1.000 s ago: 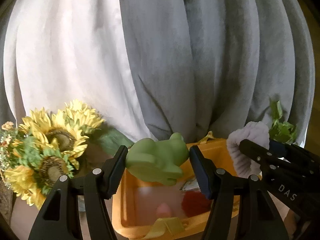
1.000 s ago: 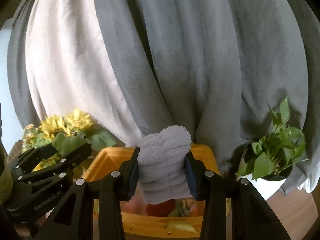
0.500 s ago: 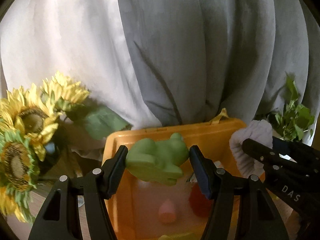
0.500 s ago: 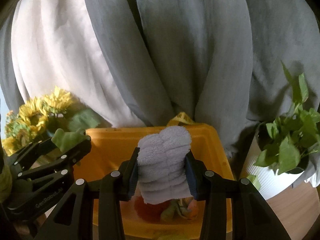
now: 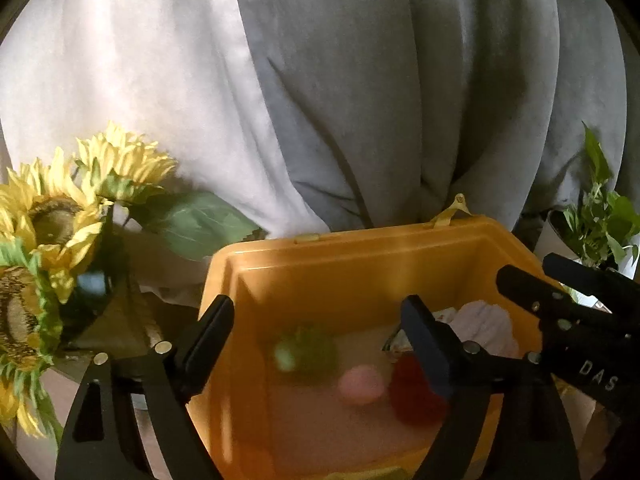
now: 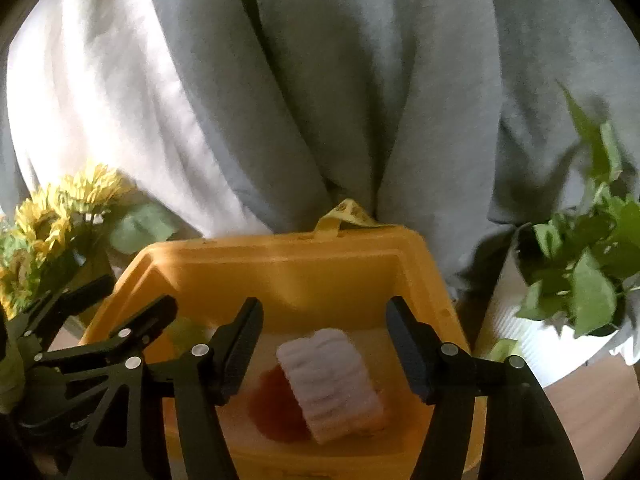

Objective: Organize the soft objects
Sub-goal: 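Open both tools to drop the frog and lavender band into the crate, then withdraw both tools toward the white cloth and Mickey Mouse plush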

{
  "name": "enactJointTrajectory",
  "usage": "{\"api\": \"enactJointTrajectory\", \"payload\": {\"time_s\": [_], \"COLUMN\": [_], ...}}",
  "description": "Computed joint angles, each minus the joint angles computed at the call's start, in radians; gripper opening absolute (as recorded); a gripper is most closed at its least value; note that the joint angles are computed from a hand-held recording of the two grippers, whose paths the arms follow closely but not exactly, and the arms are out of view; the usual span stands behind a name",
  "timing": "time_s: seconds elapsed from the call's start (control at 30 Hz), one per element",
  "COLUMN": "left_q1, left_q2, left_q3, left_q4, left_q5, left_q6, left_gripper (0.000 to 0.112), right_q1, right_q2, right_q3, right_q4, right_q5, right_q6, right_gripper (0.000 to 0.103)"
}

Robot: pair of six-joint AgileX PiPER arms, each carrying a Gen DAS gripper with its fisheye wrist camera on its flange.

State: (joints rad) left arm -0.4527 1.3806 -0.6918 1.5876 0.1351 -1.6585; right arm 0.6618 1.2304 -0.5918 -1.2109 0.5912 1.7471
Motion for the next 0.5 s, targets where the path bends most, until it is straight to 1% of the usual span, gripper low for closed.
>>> {"api": "enactJointTrajectory", "payload": {"time_s": [0.1,0.2,0.3,0.37,0.5], "left_q1": [-0.018,-0.044,-0.069,-0.1,-0.167], "left_q2": [-0.041,-0.091,-0.154,-0.204,-0.285], "left_q3": [0.018,0.035,0.057,0.069,0.092], "left_q4": [-0.066,-0.147,-0.239,-0.314,-0.402], "left_q5": [0.021,0.047,0.071,0.102,0.16], "left_q6": [0.056,0.124,0.208,0.272,0.342], "left_gripper": [0.086,0.087,0.087,0.088,0.088], "right_q1": [0.013,0.058,0.118,0.167,0.265], "right_q2": [-0.028,-0.063,-0.109,-0.146,-0.223], "right_q3": [0.0,0.005,0.012,0.021,0.041], "right_q4": [0.021,0.03,0.046,0.057,0.061], "right_q5": [0.025,0.083,0.153,0.212,0.318], "right_q6": [-0.015,-0.015,-0.012,0.003,0.041], "right_gripper": [0.065,0.065,0.065,0.065,0.065]}}
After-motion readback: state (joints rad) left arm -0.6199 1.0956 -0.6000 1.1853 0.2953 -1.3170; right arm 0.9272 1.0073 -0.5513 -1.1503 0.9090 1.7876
